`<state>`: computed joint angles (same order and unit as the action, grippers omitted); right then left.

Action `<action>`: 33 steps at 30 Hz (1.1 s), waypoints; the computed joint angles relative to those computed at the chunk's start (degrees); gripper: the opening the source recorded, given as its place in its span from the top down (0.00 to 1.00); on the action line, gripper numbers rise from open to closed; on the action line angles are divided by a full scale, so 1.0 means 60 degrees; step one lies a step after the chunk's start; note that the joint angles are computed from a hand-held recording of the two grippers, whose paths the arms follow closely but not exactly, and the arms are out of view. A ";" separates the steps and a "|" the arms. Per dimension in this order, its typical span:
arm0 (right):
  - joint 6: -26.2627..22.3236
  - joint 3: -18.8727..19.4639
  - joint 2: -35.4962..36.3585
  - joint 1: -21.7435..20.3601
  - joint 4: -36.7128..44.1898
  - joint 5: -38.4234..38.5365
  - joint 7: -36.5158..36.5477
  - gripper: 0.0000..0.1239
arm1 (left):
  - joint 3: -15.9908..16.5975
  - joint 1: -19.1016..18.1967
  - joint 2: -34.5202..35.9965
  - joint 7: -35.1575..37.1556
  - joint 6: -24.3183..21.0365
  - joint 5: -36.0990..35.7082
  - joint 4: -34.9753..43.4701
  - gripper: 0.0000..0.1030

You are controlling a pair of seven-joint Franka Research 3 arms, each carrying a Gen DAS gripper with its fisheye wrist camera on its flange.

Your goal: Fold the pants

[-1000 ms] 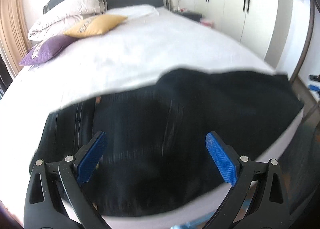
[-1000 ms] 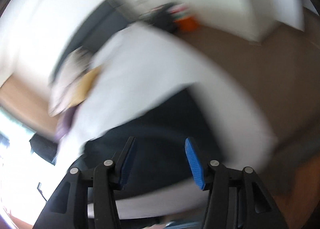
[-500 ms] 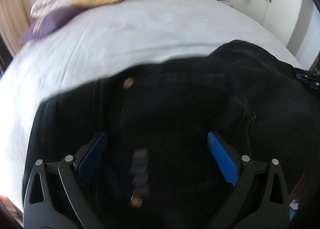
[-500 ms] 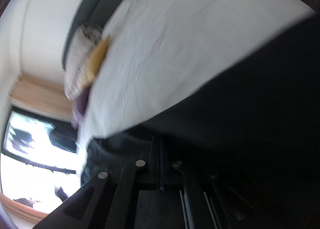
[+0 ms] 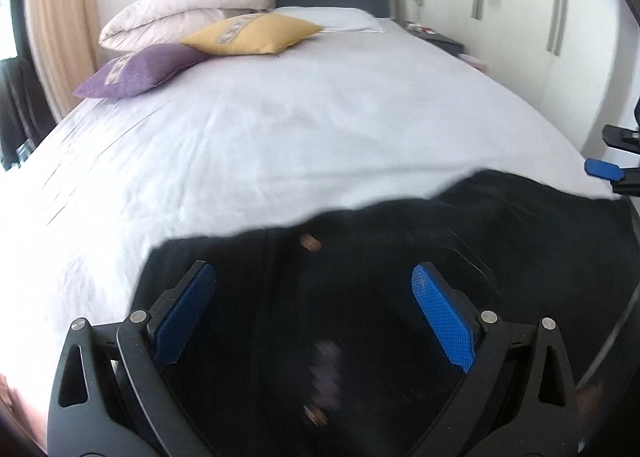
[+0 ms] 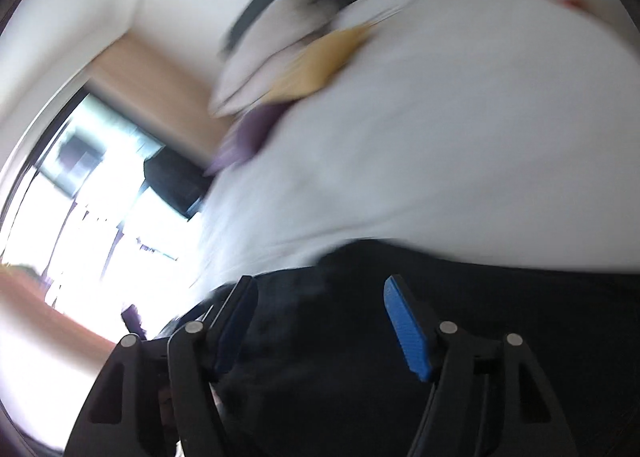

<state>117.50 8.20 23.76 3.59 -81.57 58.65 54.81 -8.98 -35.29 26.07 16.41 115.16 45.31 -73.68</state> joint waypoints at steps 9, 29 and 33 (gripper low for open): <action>-0.0043 0.0479 0.3046 0.0507 0.2625 -0.1262 0.2827 0.94 | 0.0000 0.0610 -0.0091 0.0470 0.0164 -0.0980 -0.1003 0.02; 0.0980 -0.1047 -0.1340 -0.1431 -0.4089 0.1849 -0.0749 1.00 | -0.0269 -0.0234 0.0775 0.0346 0.0004 -0.0650 0.0219 0.01; 0.2258 -0.1794 -0.2055 -0.1752 -0.4644 0.1337 -0.0228 0.95 | 0.0034 -0.0749 0.1052 0.0688 -0.1186 -0.0693 0.1301 0.04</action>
<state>131.04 -2.57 11.43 -6.92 -109.44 66.67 53.44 -8.77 -39.79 32.38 20.54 108.05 41.15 -65.88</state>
